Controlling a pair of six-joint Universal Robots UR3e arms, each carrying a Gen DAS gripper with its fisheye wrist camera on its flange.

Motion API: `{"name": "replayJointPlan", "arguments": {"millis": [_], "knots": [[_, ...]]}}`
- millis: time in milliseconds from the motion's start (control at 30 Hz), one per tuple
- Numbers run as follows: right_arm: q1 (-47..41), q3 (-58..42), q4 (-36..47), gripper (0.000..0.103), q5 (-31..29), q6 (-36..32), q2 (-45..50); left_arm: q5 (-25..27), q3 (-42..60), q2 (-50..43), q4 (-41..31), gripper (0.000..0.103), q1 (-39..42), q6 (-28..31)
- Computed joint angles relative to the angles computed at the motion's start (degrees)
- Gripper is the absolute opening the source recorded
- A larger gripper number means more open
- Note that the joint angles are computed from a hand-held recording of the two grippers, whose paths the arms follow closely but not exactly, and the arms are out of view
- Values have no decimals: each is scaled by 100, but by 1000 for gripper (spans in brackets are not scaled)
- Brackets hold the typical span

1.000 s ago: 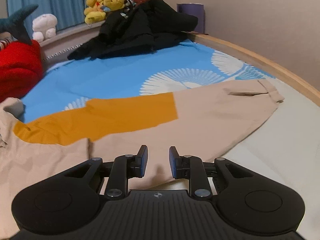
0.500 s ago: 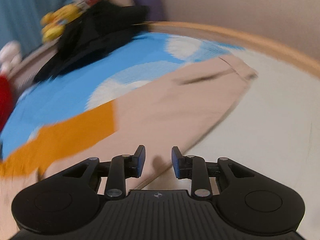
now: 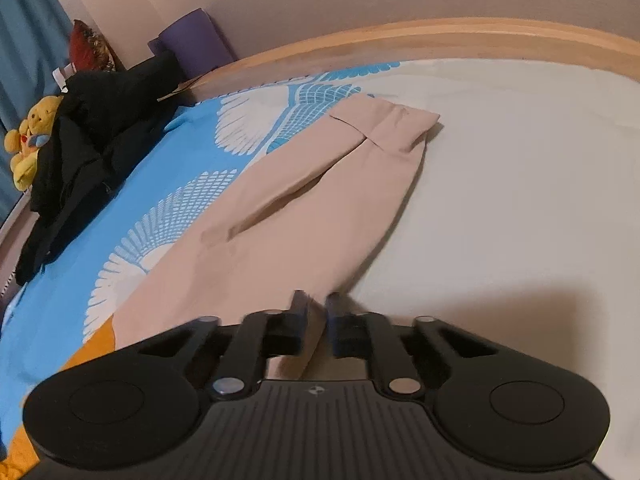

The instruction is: Fold large clothes

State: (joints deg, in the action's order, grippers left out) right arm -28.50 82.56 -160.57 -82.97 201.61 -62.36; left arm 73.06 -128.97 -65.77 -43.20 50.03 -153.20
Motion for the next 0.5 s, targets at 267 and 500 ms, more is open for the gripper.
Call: {"name": "replayJointPlan", "arguments": {"millis": [267, 500], "knots": [[1420, -1852, 414, 2, -1880, -1124, 337, -629, 303, 409, -859, 60, 784, 244], [4004, -2528, 163, 2, -2067, -3155, 200, -1269, 748, 659, -1948, 59, 1854, 617]]}}
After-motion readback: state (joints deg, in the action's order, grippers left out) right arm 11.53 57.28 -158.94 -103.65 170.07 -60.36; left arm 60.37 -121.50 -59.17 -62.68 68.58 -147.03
